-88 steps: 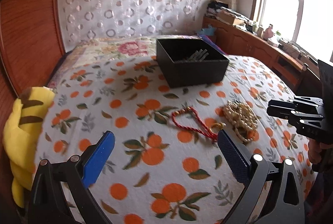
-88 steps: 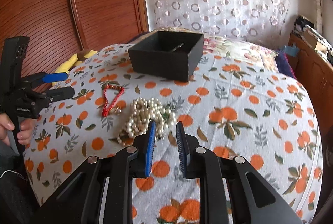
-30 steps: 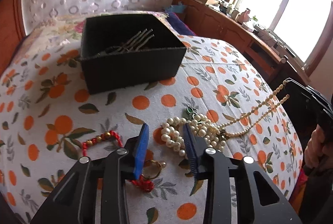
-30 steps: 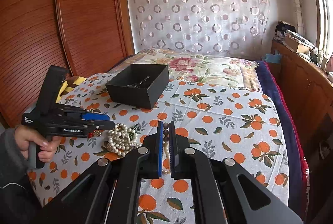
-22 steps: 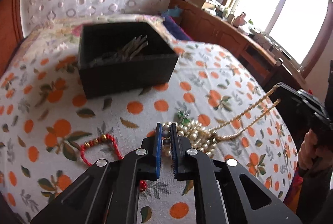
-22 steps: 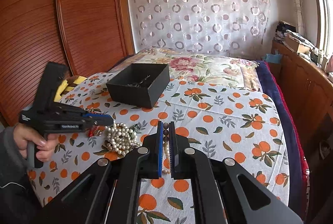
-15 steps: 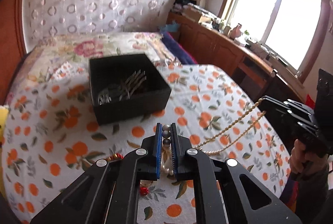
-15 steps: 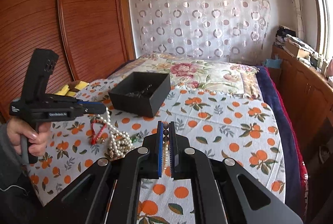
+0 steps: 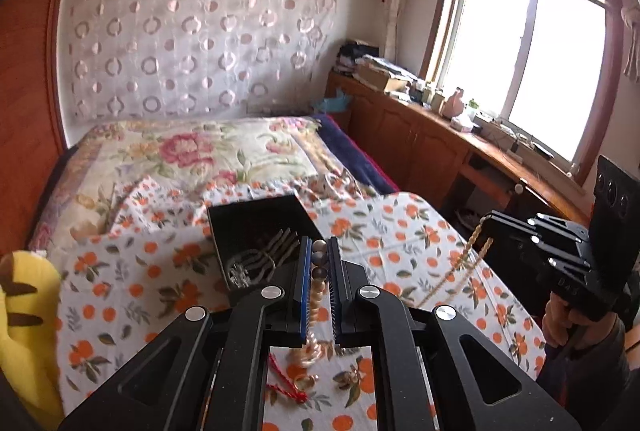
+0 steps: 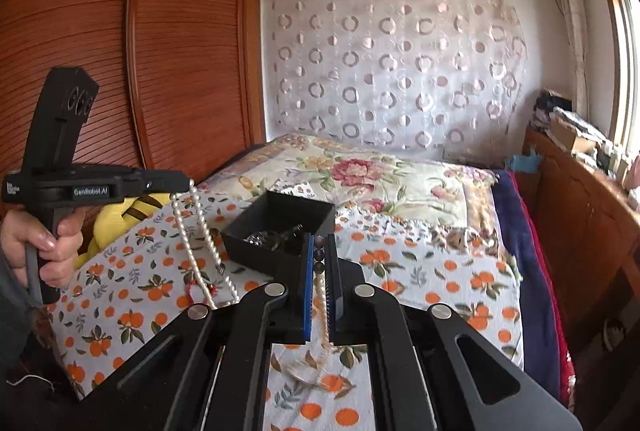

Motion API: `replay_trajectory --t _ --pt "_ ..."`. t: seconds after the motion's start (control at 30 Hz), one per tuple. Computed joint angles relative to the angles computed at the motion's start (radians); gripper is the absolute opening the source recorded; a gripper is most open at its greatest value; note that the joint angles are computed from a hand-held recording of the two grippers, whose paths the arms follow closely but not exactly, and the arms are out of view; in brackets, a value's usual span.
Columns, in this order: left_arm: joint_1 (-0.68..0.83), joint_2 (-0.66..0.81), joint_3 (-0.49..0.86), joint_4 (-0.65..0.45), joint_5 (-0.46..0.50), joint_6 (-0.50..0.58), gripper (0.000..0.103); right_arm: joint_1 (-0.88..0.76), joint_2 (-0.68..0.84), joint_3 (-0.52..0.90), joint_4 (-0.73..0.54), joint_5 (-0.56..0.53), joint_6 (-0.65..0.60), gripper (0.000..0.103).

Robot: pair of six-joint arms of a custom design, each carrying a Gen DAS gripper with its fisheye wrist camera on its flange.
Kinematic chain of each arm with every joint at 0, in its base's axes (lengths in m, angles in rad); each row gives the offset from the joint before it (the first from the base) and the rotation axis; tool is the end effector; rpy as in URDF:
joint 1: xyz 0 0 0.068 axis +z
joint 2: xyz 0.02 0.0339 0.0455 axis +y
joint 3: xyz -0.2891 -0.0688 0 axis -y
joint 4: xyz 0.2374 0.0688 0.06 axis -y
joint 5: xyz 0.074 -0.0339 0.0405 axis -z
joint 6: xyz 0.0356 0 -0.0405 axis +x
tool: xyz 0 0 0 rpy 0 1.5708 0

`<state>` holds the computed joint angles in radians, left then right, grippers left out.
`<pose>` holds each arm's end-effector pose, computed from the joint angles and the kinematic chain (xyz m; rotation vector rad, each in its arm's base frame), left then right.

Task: Organize jewelry
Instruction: 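Carry the pearl necklace with both tools over the black box and release it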

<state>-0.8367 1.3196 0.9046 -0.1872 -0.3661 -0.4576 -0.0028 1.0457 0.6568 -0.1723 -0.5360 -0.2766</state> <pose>0.1957 -0.1978 0.2920 0.1985 2.1407 -0.3627 0.2061 0.0176 0.2735 -0.5869 1.9849 0.3990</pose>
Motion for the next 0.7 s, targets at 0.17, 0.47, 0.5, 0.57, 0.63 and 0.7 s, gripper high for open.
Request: replay_trajectory --t 0.17,0.47,0.5,0.57,0.63,0.7 --pt "0.002 -0.005 0.061 -0.045 -0.027 0.031 0.007 0.054 0.034 0.053 -0.008 0.038 0.009 0.006" --pt "0.048 0.029 0.188 -0.115 -0.047 0.092 0.007 0.101 0.121 0.183 -0.018 0.046 0.045 0.006" --pt "0.056 0.030 0.199 -0.120 -0.049 0.098 0.007 0.107 0.133 0.202 -0.021 0.045 0.050 0.006" --pt "0.072 0.036 0.226 -0.129 -0.045 0.110 0.007 0.120 0.156 0.237 -0.026 0.053 0.057 0.006" --pt "0.086 0.051 0.260 -0.142 -0.044 0.124 0.007 0.134 0.183 0.270 -0.029 0.064 0.062 0.006" --pt "0.095 0.068 0.292 -0.153 -0.049 0.134 0.007 0.142 0.209 0.301 -0.032 0.069 0.066 0.006"
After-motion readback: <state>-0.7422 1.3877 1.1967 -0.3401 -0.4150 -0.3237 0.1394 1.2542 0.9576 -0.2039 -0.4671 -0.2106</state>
